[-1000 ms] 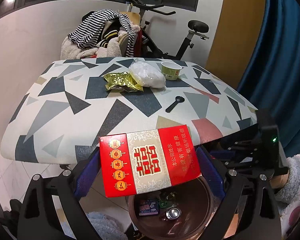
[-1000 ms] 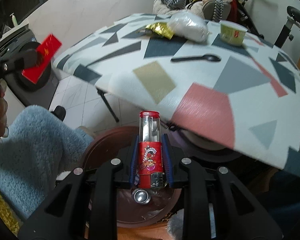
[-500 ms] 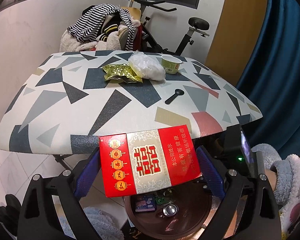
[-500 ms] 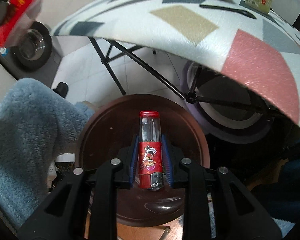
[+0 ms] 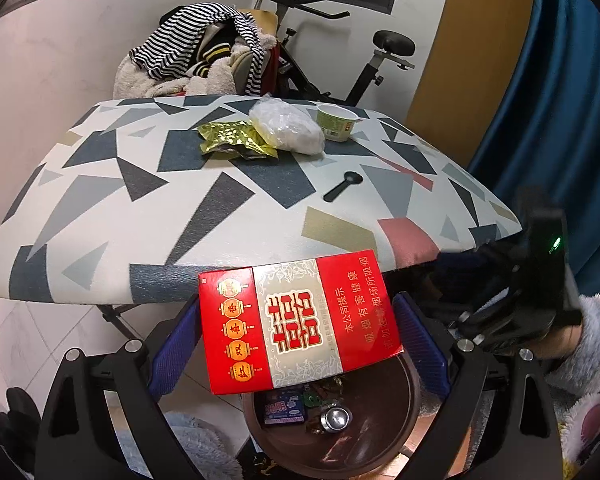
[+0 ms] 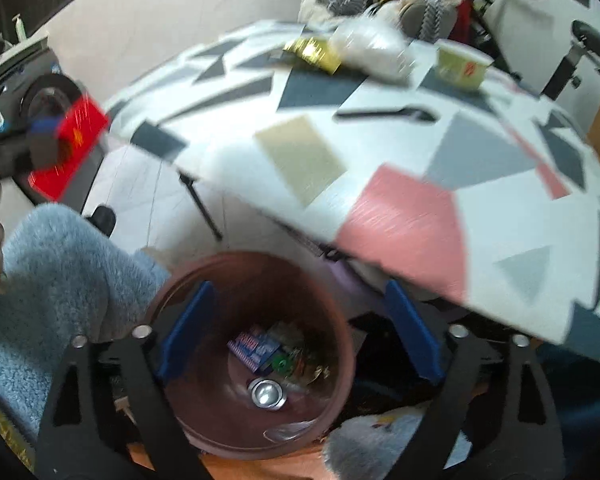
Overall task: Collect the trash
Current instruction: 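Carry the candy tube and cigarette box over the brown bin and release both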
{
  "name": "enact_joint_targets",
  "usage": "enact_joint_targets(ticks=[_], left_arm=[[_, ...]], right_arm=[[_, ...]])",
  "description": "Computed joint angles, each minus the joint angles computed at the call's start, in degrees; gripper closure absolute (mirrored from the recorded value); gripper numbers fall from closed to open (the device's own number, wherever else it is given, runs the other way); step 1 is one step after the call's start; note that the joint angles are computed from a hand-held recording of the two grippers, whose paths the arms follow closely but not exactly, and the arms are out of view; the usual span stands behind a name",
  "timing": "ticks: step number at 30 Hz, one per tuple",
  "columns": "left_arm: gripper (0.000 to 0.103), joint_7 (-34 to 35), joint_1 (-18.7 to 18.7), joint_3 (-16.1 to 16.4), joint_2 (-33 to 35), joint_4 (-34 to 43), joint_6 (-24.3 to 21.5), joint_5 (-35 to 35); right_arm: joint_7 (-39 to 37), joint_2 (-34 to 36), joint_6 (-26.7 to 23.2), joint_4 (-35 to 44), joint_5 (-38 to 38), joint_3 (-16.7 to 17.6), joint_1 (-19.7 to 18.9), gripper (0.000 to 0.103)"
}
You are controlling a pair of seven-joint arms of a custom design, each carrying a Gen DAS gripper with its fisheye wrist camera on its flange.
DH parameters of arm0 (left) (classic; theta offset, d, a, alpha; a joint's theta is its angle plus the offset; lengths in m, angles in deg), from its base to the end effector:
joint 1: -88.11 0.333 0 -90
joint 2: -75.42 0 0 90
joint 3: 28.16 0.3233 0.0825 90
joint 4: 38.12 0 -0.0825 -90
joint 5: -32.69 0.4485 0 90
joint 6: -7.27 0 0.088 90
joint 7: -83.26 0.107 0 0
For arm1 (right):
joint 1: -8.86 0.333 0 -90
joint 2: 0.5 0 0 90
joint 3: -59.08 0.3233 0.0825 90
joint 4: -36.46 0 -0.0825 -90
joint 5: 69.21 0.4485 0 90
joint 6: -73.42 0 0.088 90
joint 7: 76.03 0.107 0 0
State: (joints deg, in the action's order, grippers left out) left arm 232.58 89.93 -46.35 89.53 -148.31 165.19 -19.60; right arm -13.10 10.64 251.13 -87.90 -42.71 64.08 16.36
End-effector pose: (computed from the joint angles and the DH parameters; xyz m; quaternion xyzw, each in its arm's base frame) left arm 0.6822 -0.1549 0.3938 -0.4574 0.7942 -0.3852 0.1081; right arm 0.6403 0.1024 0.3457 -0.7294 0.5800 -0.2160 0.2914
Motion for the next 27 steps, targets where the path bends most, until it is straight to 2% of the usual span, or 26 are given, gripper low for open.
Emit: enact_joint_targets(ticks=[4, 10, 19, 23, 27], left_arm=[[0.012, -0.74, -0.41, 0.01, 0.09, -0.16, -0.68, 1.11], [0.012, -3.3, -1.22, 0.03, 0.71, 0.09, -1.57, 4.18], [0.012, -8.18, -1.72, -0.59, 2.93, 1.5, -4.0, 9.7], [0.007, -9.2, -0.83, -1.34, 3.85, 2.95, -7.04, 9.02], [0.006, -9.06, -0.82, -1.44, 3.77, 3.14, -6.5, 8.95]], right_arm=[[-6.24, -1.58, 1.0, -0.12, 7.68, 4.22, -4.64, 0.006], [-5.55, -2.57, -0.4, 0.84, 8.31, 0.69, -2.72, 0.006], [-8.76, -3.58, 0.02, 0.54, 13.06, 0.72, -3.17, 0.006], [-10.34, -3.89, -0.14, 0.62, 15.17, 0.67, -3.24, 0.006], [-8.92, -3.96, -0.23, 0.6, 13.49, -0.61, -2.21, 0.006]])
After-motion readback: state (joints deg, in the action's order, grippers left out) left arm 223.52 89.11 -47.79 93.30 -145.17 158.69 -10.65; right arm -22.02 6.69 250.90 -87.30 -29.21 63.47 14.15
